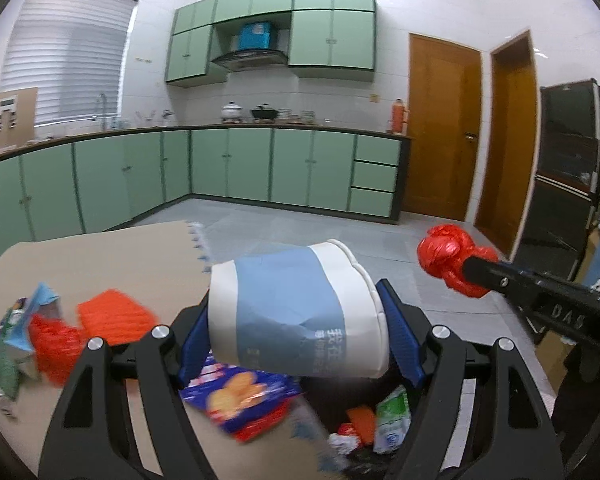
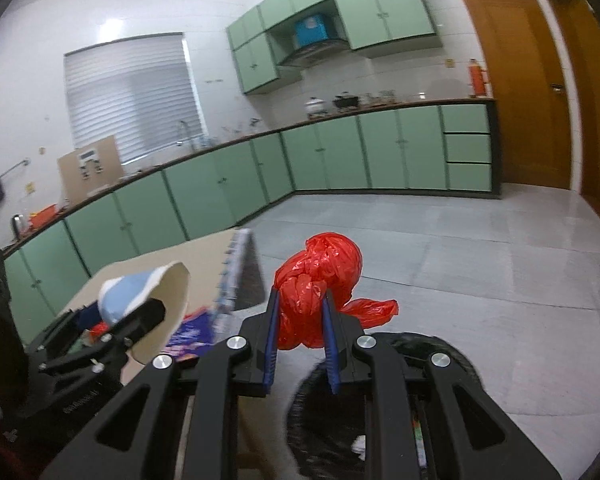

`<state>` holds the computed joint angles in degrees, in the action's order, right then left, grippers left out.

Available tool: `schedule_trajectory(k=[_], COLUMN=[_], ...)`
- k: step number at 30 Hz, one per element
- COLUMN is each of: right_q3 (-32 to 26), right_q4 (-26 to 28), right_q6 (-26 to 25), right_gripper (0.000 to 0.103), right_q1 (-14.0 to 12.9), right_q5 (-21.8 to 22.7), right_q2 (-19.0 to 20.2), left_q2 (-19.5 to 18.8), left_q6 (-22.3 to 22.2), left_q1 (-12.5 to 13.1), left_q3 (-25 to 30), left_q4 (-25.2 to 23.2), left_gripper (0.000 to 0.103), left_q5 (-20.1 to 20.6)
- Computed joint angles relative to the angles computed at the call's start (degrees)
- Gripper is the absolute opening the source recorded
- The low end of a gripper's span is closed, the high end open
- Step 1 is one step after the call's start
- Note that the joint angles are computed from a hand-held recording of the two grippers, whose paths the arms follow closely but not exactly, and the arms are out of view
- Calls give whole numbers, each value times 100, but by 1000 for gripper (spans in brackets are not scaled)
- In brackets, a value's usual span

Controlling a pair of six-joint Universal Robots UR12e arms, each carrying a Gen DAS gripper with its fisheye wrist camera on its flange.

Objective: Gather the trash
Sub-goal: 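Drop the blue-white cup and red net into the black bin with both grippers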

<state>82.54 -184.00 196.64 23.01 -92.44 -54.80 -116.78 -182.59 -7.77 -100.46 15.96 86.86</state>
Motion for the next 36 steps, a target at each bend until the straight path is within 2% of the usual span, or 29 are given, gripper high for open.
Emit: schedule_trajectory(k=[8, 17, 27, 31, 36], right_q3=[219, 288, 123, 38, 26], right_q4=[144, 467, 771, 988, 997], right_q6=[112, 295, 305, 277, 352], right_gripper=[20, 20, 20, 33, 40], right_q1=[-154, -335, -434, -436, -439], right_q5=[-299, -269, -96, -109, -191], right_q2=[-26, 59, 251, 291, 296], left_q2=[-446, -802, -927, -930, -922], left_q6=[4, 54, 85, 27, -39], left_q1=[-229, -341, -356, -349, -334], left_q3=[587, 1090, 1316, 1351, 1378], left_q4=[-333, -874, -1326, -1422, -1471], left_gripper=[72, 73, 73, 78, 79], left_q5=[-52, 114, 137, 96, 54])
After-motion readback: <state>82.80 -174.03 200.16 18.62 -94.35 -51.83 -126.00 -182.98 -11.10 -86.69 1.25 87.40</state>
